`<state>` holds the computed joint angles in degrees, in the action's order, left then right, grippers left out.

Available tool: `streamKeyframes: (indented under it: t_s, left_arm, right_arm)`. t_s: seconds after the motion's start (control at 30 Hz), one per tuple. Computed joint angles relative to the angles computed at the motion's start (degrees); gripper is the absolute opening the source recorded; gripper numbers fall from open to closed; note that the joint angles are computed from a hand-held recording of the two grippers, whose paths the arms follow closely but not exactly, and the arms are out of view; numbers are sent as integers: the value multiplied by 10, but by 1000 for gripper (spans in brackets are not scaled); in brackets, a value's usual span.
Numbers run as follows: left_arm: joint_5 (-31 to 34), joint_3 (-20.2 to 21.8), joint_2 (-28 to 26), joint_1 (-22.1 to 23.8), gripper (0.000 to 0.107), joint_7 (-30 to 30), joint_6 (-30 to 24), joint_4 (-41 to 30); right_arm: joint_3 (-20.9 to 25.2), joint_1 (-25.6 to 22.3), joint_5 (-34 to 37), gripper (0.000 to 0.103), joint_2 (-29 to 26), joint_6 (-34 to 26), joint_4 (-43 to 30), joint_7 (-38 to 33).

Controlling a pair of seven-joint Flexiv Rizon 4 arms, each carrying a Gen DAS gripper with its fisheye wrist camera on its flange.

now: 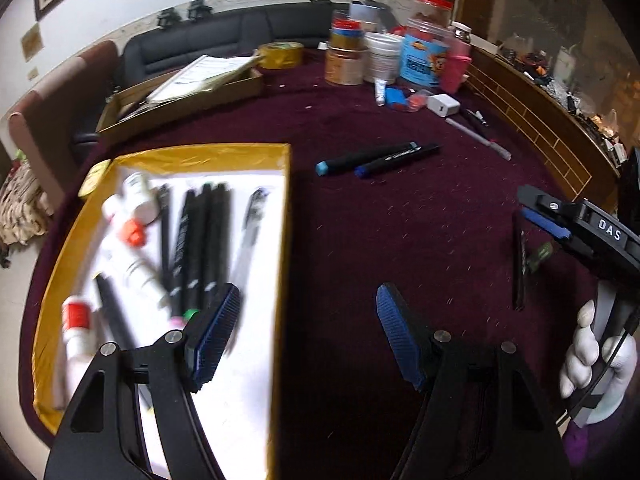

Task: Organize rigid objects
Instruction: 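Lift both tools out of the box and move back over the table, then grasp two blue-capped black markers with the left while the right approaches the black marker and green tube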

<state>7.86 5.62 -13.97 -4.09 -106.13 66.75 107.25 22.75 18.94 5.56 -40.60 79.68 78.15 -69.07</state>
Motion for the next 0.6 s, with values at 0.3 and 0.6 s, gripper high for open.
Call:
streamKeyframes:
  t_s: [0.3, 0.6]
  left_arm:
    - [20, 2, -139, -24, 70, 66, -73, -197]
    - [56, 30, -282, -47, 70, 121, -130, -401]
  right_arm:
    - [-74, -2, -27, 44, 2, 95, 42, 86]
    - [-9, -61, -60, 44, -25, 99, 41, 119]
